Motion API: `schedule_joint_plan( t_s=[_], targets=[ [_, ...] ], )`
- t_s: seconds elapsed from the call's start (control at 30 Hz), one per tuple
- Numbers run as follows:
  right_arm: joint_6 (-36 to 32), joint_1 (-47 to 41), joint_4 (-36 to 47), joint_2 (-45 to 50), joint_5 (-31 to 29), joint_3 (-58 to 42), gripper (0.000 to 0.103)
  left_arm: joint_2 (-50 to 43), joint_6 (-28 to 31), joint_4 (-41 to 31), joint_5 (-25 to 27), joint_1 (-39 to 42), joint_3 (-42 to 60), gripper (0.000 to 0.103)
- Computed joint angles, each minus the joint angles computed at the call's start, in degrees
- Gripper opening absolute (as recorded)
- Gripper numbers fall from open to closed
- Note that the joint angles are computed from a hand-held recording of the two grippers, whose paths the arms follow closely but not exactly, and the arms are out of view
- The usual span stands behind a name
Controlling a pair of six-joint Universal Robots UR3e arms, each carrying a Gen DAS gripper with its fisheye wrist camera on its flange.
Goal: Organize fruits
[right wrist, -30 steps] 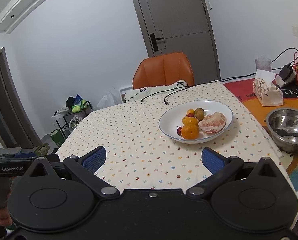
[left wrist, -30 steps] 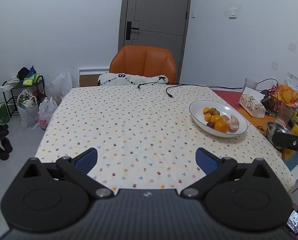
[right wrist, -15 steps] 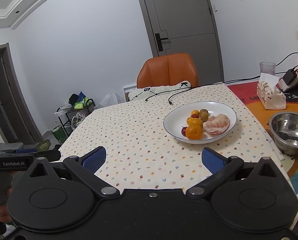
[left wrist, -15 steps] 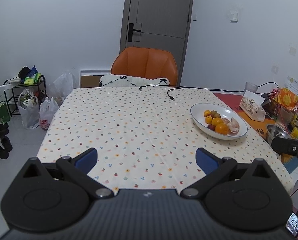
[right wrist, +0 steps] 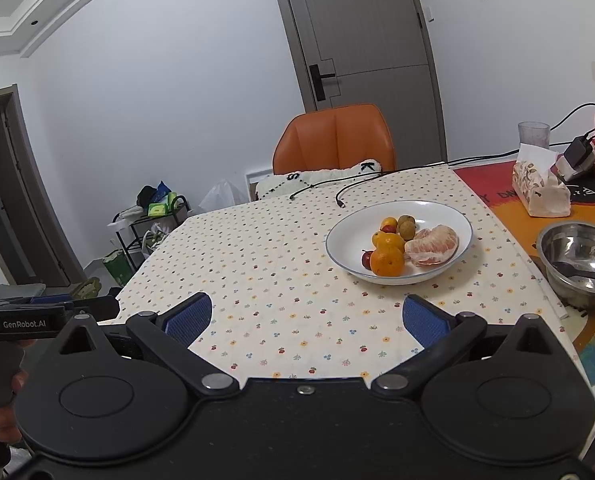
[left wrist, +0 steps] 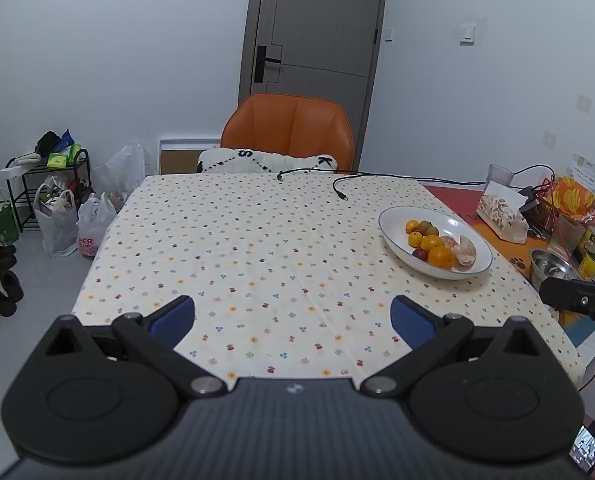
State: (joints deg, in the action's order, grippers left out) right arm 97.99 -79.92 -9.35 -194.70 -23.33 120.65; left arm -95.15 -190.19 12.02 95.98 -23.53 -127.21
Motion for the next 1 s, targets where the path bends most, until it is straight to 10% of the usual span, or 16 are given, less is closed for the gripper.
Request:
schedule_joint_plan(
  t_s=[1.0],
  targets=[
    [-0.1, 0.6, -0.8, 0.8, -0.2, -0.2, 0.103, 0.9, -0.4, -0.3, -0.2, 0.1, -1.1, 0.103]
  ],
)
